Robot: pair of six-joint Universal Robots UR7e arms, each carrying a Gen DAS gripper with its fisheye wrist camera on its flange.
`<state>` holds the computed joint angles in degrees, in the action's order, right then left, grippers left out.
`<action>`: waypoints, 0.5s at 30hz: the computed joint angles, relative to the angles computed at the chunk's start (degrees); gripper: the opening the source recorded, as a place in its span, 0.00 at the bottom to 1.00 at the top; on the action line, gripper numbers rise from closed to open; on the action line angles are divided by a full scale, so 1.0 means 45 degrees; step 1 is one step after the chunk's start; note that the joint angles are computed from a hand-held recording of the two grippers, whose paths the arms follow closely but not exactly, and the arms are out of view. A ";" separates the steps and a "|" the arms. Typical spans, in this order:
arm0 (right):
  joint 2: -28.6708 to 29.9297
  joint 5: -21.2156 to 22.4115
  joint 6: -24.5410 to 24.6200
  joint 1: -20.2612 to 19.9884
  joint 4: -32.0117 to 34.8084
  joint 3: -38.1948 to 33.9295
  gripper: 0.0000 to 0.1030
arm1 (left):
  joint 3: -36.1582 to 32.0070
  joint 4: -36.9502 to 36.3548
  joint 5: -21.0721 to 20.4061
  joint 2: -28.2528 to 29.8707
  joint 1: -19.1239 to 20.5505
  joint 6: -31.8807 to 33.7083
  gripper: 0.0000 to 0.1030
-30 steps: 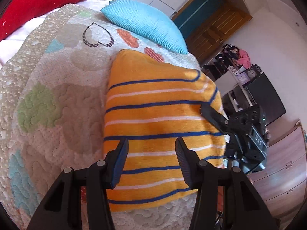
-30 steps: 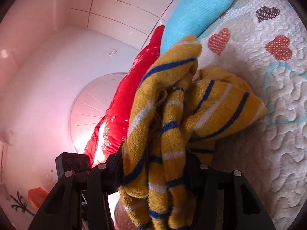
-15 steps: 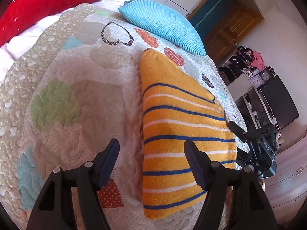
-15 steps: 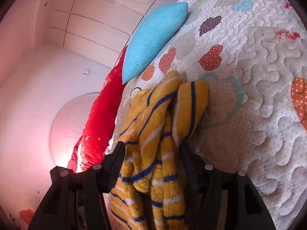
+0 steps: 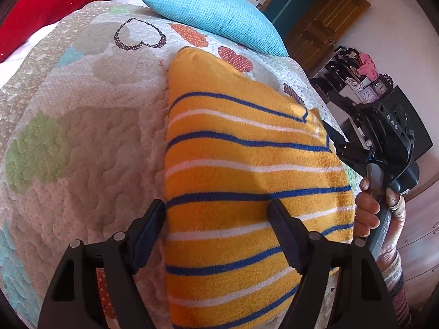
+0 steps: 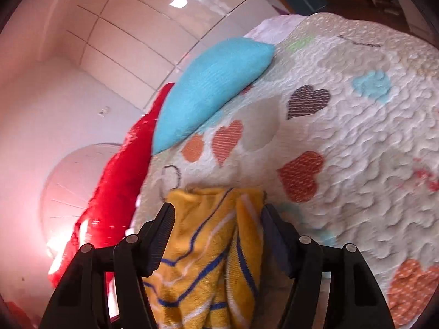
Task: Fold small clothes
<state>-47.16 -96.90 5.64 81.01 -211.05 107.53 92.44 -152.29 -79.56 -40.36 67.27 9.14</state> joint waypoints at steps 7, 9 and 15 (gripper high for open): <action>-0.0698 -0.1260 -0.1240 0.0779 -0.1475 0.2159 0.69 | 0.1195 -0.1394 0.1474 -0.0635 -0.0420 0.0177 0.75; -0.0397 -0.1742 -0.1942 0.1355 -0.1882 0.2421 0.69 | 0.1685 -0.1912 0.2160 -0.0827 -0.0562 0.0204 0.75; 0.1212 -0.4662 -0.3051 0.2295 -0.2457 0.2790 0.67 | 0.3410 -0.2421 0.2863 -0.1771 -0.0763 0.0107 0.75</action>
